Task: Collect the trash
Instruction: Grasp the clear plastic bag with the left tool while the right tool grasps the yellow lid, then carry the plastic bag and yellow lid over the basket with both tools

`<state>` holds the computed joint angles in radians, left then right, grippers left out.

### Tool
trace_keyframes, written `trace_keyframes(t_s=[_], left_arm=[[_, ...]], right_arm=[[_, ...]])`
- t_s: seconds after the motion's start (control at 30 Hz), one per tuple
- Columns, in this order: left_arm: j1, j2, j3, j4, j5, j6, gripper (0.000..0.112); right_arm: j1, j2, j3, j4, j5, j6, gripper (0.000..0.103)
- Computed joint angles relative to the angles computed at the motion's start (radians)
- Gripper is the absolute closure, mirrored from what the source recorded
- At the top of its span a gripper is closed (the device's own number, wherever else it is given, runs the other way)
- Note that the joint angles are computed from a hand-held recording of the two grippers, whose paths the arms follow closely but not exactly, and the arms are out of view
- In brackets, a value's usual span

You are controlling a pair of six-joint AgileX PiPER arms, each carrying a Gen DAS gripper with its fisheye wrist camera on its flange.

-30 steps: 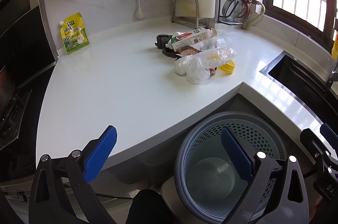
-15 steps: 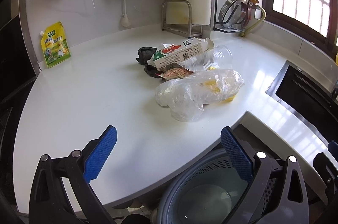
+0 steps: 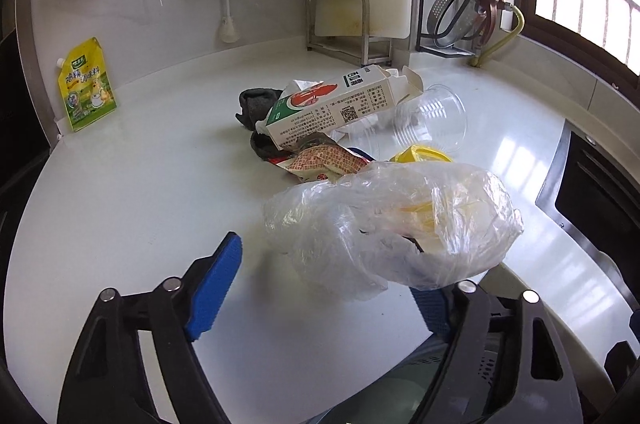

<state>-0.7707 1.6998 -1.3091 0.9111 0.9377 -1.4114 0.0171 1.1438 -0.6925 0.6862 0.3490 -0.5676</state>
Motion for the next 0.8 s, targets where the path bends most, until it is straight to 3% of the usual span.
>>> trace_keyframes(t_s=[0.07,0.13,0.2,0.33,0.5,0.8], left_arm=[[0.016,-0.007,0.01,-0.017,-0.031,0.015,0.051],[0.032,-0.024,0.03,-0.035,-0.063,0.023,0.07],[0.043,-0.044,0.052,-0.043,-0.086,0.022,0.08],[0.064,-0.083,0.092,-0.056,-0.112,0.034,0.092],[0.09,-0.135,0.147,-0.06,-0.129,0.036,0.096],[0.109,-0.199,0.212,-0.011,-0.089,0.02,0.096]], right_arm=[[0.013,0.025,-0.013,0.001,-0.01,0.001,0.013],[0.031,0.051,-0.032,0.005,-0.02,-0.001,0.013],[0.049,0.079,-0.056,0.018,-0.024,-0.011,0.013],[0.098,0.149,-0.126,0.028,-0.024,-0.021,0.013],[0.157,0.25,-0.233,0.024,-0.008,-0.014,0.013],[0.211,0.459,-0.466,-0.011,0.074,0.035,0.013]])
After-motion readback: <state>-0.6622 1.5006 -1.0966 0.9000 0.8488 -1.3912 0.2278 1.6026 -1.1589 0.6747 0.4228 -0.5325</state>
